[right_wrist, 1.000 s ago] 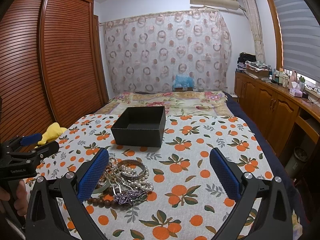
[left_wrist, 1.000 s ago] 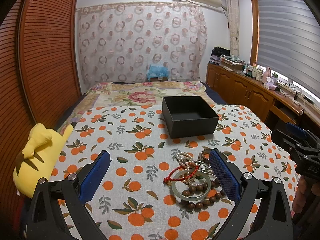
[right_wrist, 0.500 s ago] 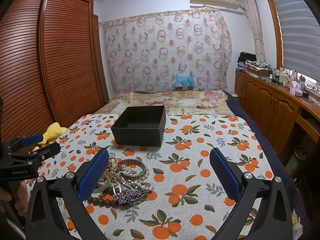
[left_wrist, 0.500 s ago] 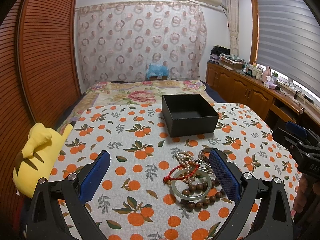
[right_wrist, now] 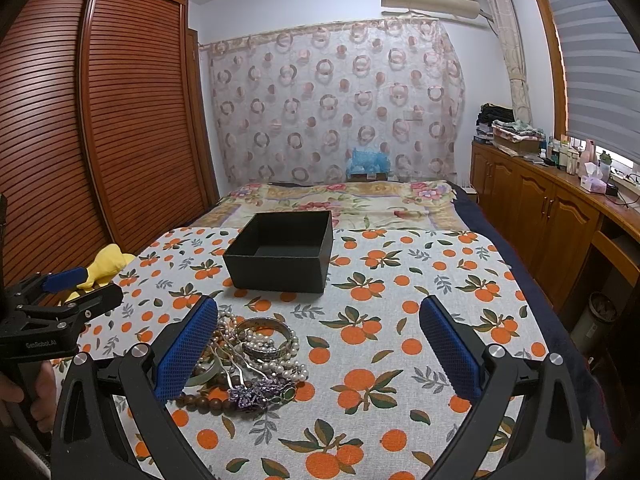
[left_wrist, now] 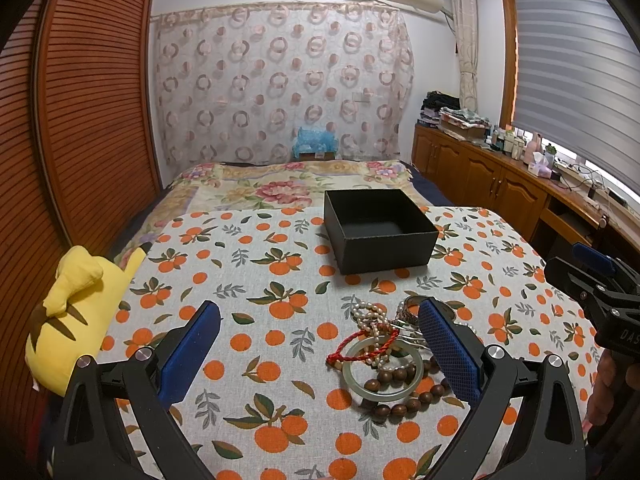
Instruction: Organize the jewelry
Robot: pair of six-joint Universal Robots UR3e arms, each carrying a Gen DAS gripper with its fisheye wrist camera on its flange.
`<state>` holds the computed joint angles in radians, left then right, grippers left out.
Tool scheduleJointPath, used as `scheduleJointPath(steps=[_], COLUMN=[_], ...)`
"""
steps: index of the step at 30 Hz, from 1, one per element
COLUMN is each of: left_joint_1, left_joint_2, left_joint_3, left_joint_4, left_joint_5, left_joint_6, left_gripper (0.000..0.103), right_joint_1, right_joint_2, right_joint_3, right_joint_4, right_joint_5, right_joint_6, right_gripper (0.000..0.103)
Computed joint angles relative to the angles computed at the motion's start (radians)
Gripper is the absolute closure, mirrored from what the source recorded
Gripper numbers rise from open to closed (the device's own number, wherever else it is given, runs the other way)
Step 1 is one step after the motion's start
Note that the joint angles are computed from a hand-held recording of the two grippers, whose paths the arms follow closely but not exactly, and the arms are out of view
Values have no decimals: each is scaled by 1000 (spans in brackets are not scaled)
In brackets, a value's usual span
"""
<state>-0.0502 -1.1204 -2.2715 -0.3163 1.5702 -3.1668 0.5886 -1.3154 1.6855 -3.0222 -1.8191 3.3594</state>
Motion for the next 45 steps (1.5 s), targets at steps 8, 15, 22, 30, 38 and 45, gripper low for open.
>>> scheduleJointPath(steps=[8, 15, 22, 30, 38, 45], left_joint_1=[-4, -31, -17, 16, 37, 15], left_joint_2=[-2, -15, -10, -34, -76, -159], left_joint_3=[3, -10, -14, -41, -55, -36], left_joint_4=[0, 35, 29, 38, 32, 32], left_joint_5=[0, 14, -6, -49, -94, -104], left_joint_6=[0, -14, -5, 9, 44, 94], left_gripper=[7, 7, 7, 7, 7, 7], right_joint_1=[1, 5, 4, 16, -17, -40], right_joint_2=[-2, 1, -14, 11, 24, 28], right_joint_3=[-1, -6, 8, -25, 13, 42], right_joint_4=[2, 2, 6, 31, 6, -1], right_joint_5=[0, -2, -2, 0, 67, 112], right_joint_6=[1, 2, 3, 11, -5, -17], right_gripper=[2, 2, 2, 2, 2, 2])
